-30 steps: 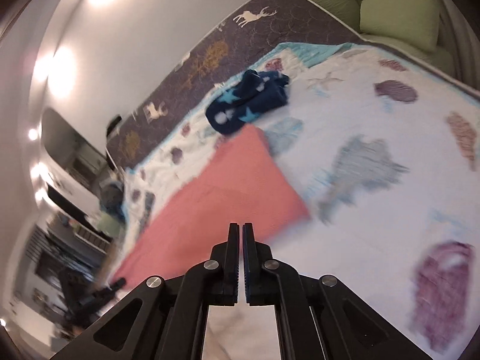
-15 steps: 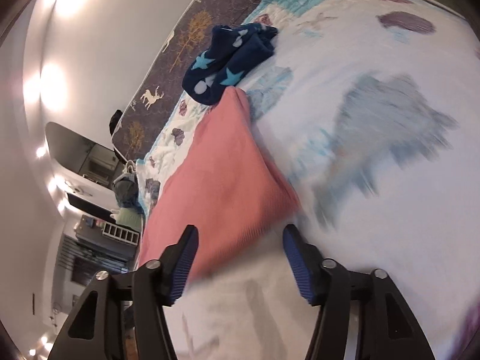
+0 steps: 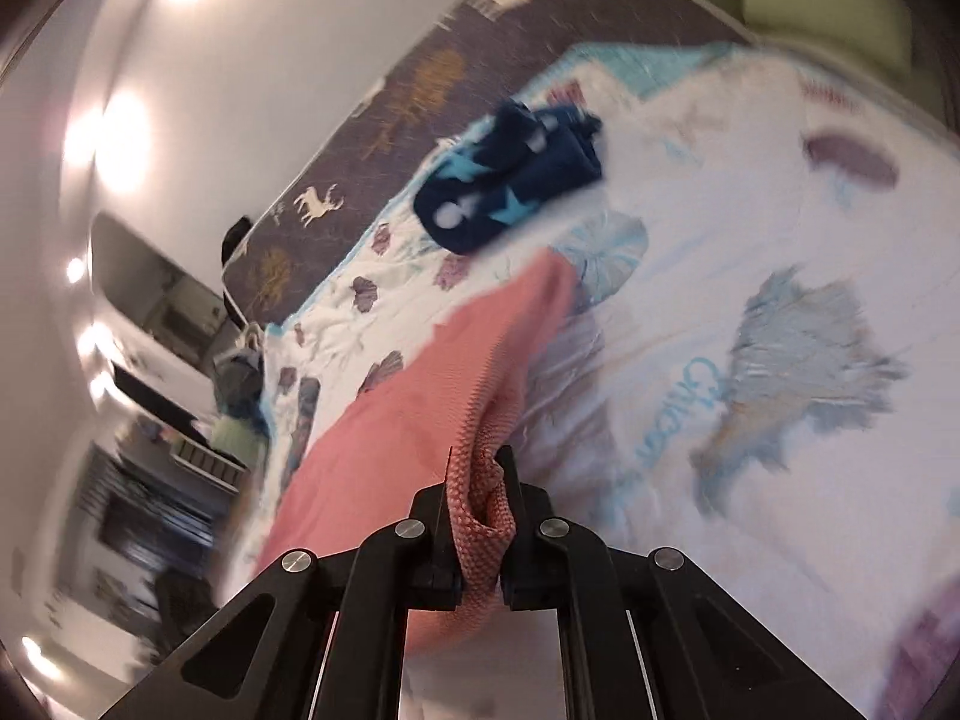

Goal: Fold small clothes

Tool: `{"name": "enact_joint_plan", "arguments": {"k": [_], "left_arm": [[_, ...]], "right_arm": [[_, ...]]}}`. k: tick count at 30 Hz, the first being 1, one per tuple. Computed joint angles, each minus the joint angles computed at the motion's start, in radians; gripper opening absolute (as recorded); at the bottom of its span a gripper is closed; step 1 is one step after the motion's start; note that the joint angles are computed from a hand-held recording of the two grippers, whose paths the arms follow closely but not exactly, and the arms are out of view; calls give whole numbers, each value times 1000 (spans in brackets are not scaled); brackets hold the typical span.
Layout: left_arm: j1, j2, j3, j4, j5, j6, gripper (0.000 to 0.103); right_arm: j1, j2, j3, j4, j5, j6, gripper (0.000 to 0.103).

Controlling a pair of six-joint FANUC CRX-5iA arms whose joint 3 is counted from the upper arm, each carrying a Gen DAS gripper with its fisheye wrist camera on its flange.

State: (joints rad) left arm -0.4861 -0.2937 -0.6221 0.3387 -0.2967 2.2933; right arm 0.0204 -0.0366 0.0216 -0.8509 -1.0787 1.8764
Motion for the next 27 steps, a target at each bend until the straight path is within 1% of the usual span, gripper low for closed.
{"name": "enact_joint_plan", "arguments": {"k": [2,3,4,5,6,7,8,9,10,11,12,13,14,15,16,17,19,21,23,24,25,26,27], "left_arm": [[-21,-4,17,-34,-56,13,5],[-24,-3,18,-35,-72,14,6],[-32,1,24,-58,-101,37,9],[-40,8,47,-119,-146,101,10],[-49,9,59,-175,-181,165,10],[-52,-7,40,-179,-164,179,10],[-51,-24,28,-186,-157,201,11],[-57,-39,45,-246,-188,267,11],[-72,-40,86,-340,-241,349,14],[-91,-33,128,-420,-293,416,20],[-130,-22,188,-534,-375,505,23],[-153,-9,223,-597,-416,548,27],[-185,4,261,-668,-468,593,31],[-195,15,278,-696,-485,608,34],[-209,22,295,-731,-509,631,40],[-218,30,307,-757,-527,649,43],[-228,44,326,-803,-549,678,43],[-224,81,363,-842,-571,677,43],[-231,109,396,-888,-625,656,43],[-222,118,401,-888,-634,630,43],[-193,122,392,-853,-613,570,42],[-171,114,372,-819,-590,527,36],[-159,110,358,-797,-570,499,33]], "right_arm": [[18,-34,-37,71,-7,-22,7],[31,-47,-65,129,-13,-62,9],[42,-50,-83,173,-14,-94,10],[62,-57,-111,242,-8,-145,15],[60,-64,-144,278,6,-176,18],[44,-71,-156,262,10,-178,19],[10,-77,-159,220,-4,-162,20],[4,-97,-168,230,4,-182,23],[18,-123,-186,262,33,-200,25],[54,-162,-216,323,90,-222,25],[108,-204,-250,402,148,-248,25],[141,-226,-264,440,171,-251,25],[176,-249,-274,454,183,-223,25],[198,-263,-278,446,183,-192,25],[223,-276,-283,441,181,-164,25],[253,-283,-287,439,179,-138,27],[340,-289,-297,456,173,-106,30],[416,-274,-293,465,157,-94,30],[457,-260,-282,439,130,-68,30],[473,-257,-279,422,117,-52,31],[490,-256,-279,419,111,-51,32],[501,-262,-285,420,110,-53,35],[515,-262,-289,421,117,-58,40]]}}
